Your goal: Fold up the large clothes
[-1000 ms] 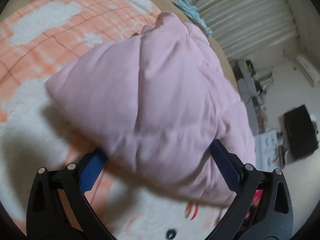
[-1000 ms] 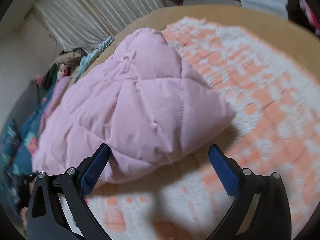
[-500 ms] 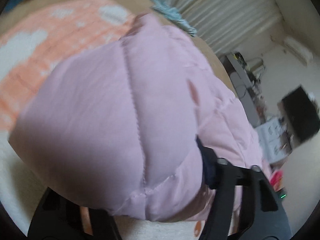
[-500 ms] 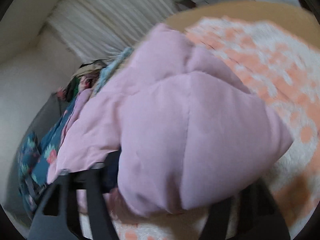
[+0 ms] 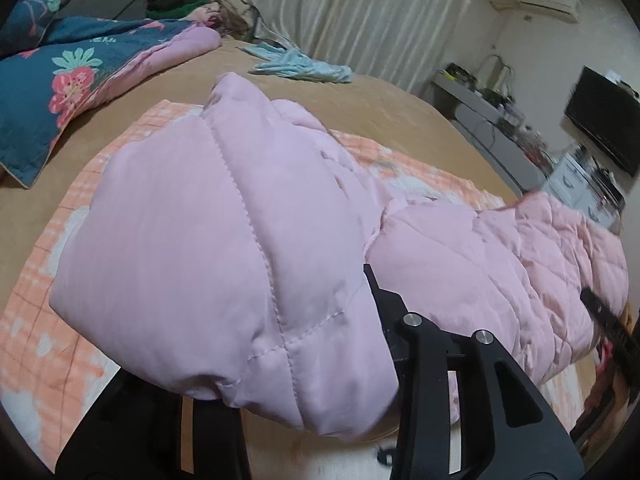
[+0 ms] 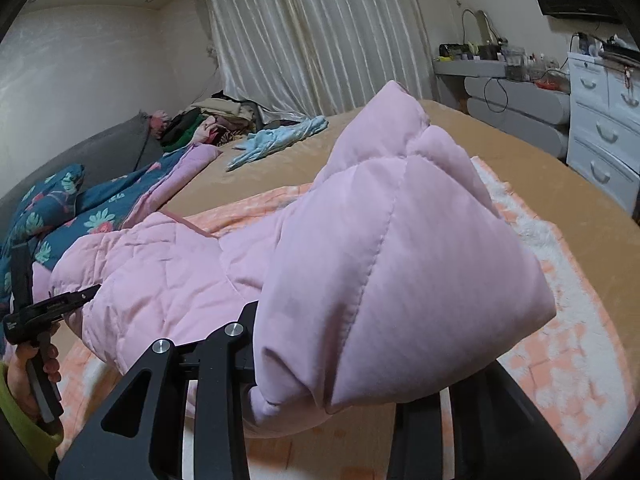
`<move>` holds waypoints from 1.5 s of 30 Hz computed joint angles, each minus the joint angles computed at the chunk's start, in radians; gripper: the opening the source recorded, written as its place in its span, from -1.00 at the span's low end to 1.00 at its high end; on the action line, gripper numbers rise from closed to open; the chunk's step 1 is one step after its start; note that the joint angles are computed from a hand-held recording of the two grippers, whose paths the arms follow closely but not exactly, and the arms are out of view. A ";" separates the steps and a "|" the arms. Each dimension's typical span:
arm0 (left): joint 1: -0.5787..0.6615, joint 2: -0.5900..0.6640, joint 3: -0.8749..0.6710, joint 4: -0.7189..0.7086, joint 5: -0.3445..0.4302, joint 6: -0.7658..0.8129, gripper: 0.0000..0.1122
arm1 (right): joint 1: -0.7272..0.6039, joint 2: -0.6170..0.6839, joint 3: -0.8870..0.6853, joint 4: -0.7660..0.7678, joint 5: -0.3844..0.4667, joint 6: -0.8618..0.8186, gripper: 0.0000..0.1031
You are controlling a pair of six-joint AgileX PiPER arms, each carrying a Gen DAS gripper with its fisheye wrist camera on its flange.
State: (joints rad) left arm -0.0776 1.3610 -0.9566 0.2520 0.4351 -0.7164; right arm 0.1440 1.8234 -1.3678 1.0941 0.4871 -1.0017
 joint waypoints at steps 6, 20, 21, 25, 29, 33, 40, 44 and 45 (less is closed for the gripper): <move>-0.052 -0.126 0.108 0.044 0.032 -0.055 -0.47 | -0.046 -0.155 0.199 0.042 0.017 -0.087 -0.37; -0.183 -0.362 0.337 0.166 0.088 -0.250 -0.43 | -0.111 -0.377 0.559 0.171 0.003 -0.292 -0.35; -0.189 -0.369 0.350 0.169 0.088 -0.261 -0.42 | -0.105 -0.377 0.567 0.170 -0.008 -0.292 -0.34; -0.209 -0.403 0.410 0.201 0.076 -0.319 -0.39 | -0.123 -0.367 0.609 0.191 -0.006 -0.307 -0.29; -0.237 -0.418 0.456 0.263 0.060 -0.401 -0.32 | -0.133 -0.335 0.617 0.196 -0.006 -0.285 -0.15; -0.244 -0.433 0.495 0.280 0.045 -0.446 -0.19 | -0.145 -0.308 0.619 0.184 0.011 -0.234 0.14; -0.328 -0.450 0.455 0.253 0.192 -0.441 0.33 | -0.108 -0.369 0.635 -0.060 -0.040 0.047 0.71; -0.440 -0.475 0.438 0.289 0.319 -0.506 0.61 | -0.076 -0.442 0.683 -0.215 -0.093 0.186 0.87; -0.474 -0.487 0.437 0.302 0.349 -0.533 0.64 | -0.078 -0.464 0.699 -0.230 -0.094 0.196 0.88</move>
State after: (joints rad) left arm -0.5513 0.8738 -0.5196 0.5539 0.7843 -1.2495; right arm 0.0663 1.3593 -0.6691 0.8636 0.3928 -0.8058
